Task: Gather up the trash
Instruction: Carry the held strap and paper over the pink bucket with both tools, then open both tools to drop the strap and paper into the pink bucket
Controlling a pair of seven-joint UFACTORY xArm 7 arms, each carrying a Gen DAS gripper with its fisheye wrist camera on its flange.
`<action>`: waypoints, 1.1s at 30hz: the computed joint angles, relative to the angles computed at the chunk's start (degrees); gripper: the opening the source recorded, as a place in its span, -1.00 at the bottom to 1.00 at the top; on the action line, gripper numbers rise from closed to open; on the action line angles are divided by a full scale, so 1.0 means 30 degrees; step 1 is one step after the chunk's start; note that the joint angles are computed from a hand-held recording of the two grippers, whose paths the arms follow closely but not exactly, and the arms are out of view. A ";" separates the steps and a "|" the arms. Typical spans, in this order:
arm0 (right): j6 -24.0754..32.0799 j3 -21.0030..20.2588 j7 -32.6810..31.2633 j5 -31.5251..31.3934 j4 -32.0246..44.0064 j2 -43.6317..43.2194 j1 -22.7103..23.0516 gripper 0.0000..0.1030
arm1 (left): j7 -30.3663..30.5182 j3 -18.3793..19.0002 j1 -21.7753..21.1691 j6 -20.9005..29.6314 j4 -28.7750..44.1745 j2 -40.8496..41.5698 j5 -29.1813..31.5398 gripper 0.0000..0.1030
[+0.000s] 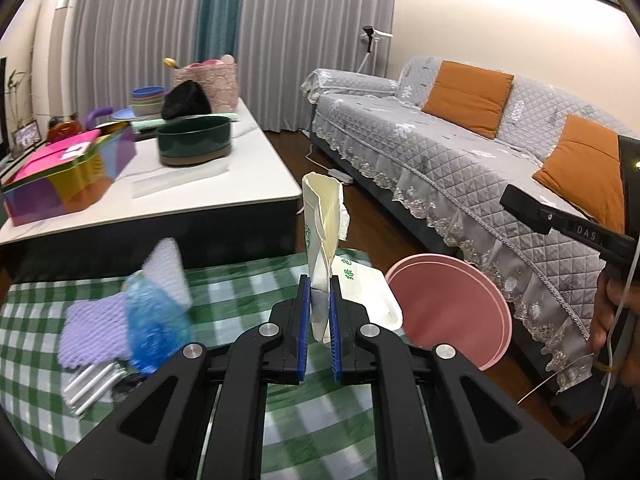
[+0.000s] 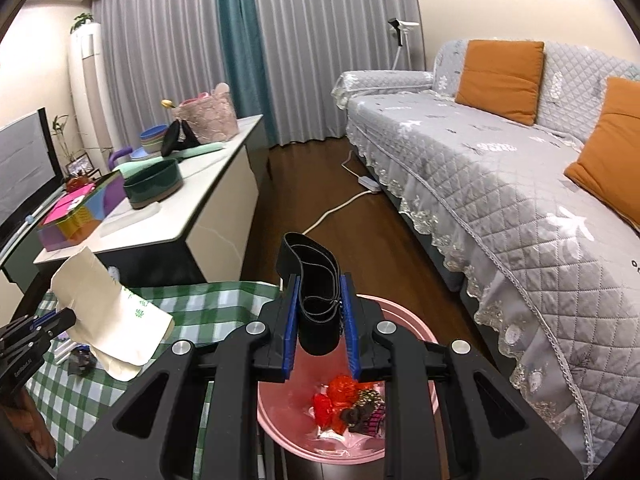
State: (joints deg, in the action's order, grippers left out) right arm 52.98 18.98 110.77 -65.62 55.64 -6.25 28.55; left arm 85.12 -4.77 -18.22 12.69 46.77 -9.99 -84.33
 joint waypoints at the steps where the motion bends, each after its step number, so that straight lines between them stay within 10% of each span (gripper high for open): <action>1: -0.0031 -0.0069 -0.0042 0.0103 -0.0121 -0.0035 -0.0045 -0.60 | 0.0002 -0.0146 -0.0128 -0.0078 0.0232 0.0265 -0.0093 -0.83; 33: 0.0028 -0.0454 -0.0630 0.1286 -0.1583 -0.0196 -0.1011 -0.55 | -0.1285 -0.3378 -0.1329 -0.1346 0.4433 0.5967 0.1678 -0.83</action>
